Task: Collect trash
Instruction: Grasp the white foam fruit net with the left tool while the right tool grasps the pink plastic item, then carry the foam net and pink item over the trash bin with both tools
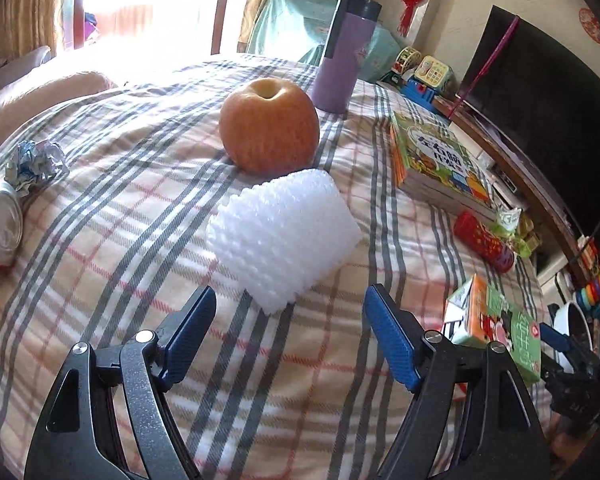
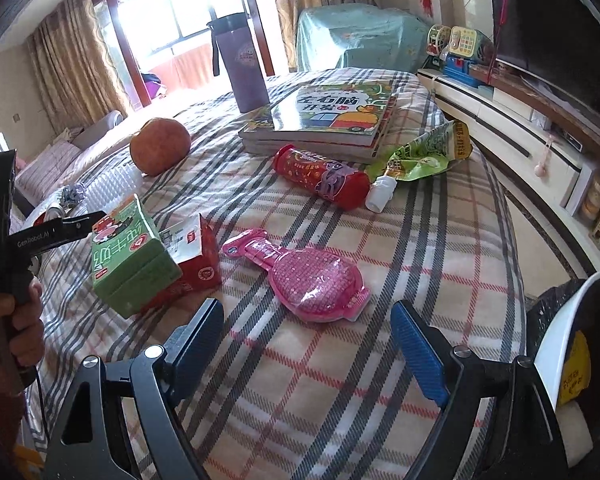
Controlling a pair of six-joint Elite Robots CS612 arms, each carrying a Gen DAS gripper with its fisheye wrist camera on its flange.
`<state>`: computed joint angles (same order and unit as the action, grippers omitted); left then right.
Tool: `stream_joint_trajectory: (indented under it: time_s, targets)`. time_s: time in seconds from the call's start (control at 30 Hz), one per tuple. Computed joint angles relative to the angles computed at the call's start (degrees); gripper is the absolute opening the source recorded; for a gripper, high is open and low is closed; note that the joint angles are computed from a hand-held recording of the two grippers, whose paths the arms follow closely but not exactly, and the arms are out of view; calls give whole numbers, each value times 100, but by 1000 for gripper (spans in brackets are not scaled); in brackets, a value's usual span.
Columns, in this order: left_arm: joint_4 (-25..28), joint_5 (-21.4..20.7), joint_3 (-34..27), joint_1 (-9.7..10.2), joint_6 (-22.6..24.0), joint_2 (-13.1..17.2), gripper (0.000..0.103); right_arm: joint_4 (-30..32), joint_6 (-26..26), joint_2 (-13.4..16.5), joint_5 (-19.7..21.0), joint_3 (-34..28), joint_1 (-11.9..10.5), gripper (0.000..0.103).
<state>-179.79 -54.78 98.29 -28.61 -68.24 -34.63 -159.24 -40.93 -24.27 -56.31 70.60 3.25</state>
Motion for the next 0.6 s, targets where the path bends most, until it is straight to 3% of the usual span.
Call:
stream_joint_trajectory:
  time_s: [0.13, 0.2, 0.23, 0.27, 0.3, 0.4, 0.6]
  targets:
    - [-26, 59, -97, 62, 97, 61, 73, 199, -66, 100, -90, -211, 66, 86]
    - [-115, -91, -189, 109, 248, 127, 40, 261, -76, 136, -166, -283, 93, 82]
    - [-144, -205, -221, 126, 313, 155, 31, 264, -73, 149, -215, -307, 104, 78]
    - [-171, -321, -248, 143, 373, 182, 20, 227, -64, 155, -270, -312, 114, 67]
    - [-168, -344, -265, 134, 399, 198, 20, 174, -53, 156, -323, -301, 119, 57]
    - [-266, -356, -248, 77, 520, 216, 15, 51, -26, 135, -360, -229, 110, 46]
    - [-576, -458, -144, -74, 633, 194, 12, -16, 21, 40, -236, -39, 32, 45]
